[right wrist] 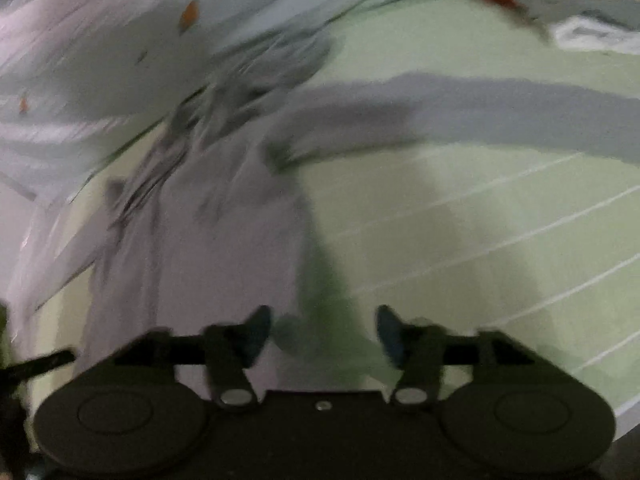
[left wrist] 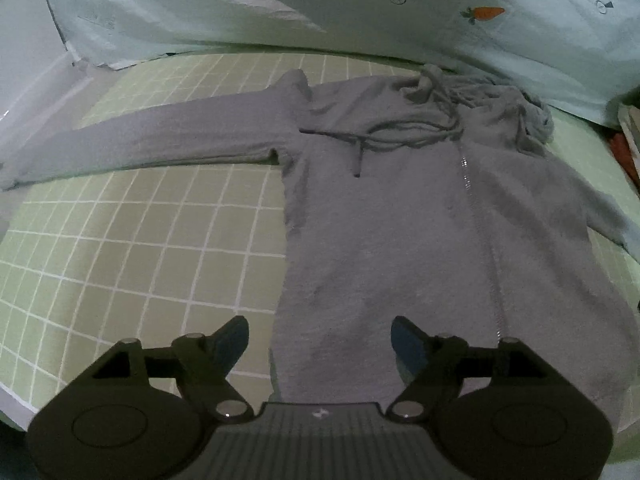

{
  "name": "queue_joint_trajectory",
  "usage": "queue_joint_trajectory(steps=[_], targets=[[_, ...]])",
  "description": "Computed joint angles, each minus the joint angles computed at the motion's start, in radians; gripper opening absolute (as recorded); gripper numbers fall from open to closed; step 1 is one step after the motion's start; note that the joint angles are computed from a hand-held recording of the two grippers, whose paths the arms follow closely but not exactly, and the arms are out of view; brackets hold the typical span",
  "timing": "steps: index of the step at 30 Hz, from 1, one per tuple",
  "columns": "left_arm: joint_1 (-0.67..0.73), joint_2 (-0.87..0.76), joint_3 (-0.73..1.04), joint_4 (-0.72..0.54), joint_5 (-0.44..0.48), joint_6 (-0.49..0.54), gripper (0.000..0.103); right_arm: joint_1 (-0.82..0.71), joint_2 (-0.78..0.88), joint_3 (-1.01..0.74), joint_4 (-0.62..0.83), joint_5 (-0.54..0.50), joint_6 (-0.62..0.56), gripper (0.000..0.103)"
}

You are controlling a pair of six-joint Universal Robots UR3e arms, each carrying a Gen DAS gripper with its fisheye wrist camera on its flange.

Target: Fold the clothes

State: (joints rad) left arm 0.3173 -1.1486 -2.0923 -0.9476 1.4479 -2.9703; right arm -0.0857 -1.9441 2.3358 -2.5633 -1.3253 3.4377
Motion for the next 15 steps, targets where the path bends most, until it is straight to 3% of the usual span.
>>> queue_joint_trajectory(steps=[1, 5, 9, 12, 15], targets=[[-0.025, -0.012, 0.006, 0.013, 0.023, -0.021, 0.079, -0.015, 0.003, 0.000, -0.014, -0.038, -0.002, 0.079], [-0.119, -0.046, 0.038, 0.036, 0.112, -0.104, 0.081, -0.097, 0.071, -0.004, -0.100, -0.161, -0.019, 0.080], [-0.190, -0.066, 0.069, 0.031, 0.176, -0.192, 0.082, -0.207, 0.154, -0.020, -0.154, -0.244, 0.094, 0.080], [-0.239, -0.090, 0.084, 0.037, 0.224, -0.242, 0.083, -0.251, 0.205, -0.007, -0.246, -0.255, 0.108, 0.082], [-0.272, -0.109, 0.095, 0.034, 0.252, -0.274, 0.084, -0.207, 0.291, -0.056, -0.287, -0.329, 0.150, 0.089]])
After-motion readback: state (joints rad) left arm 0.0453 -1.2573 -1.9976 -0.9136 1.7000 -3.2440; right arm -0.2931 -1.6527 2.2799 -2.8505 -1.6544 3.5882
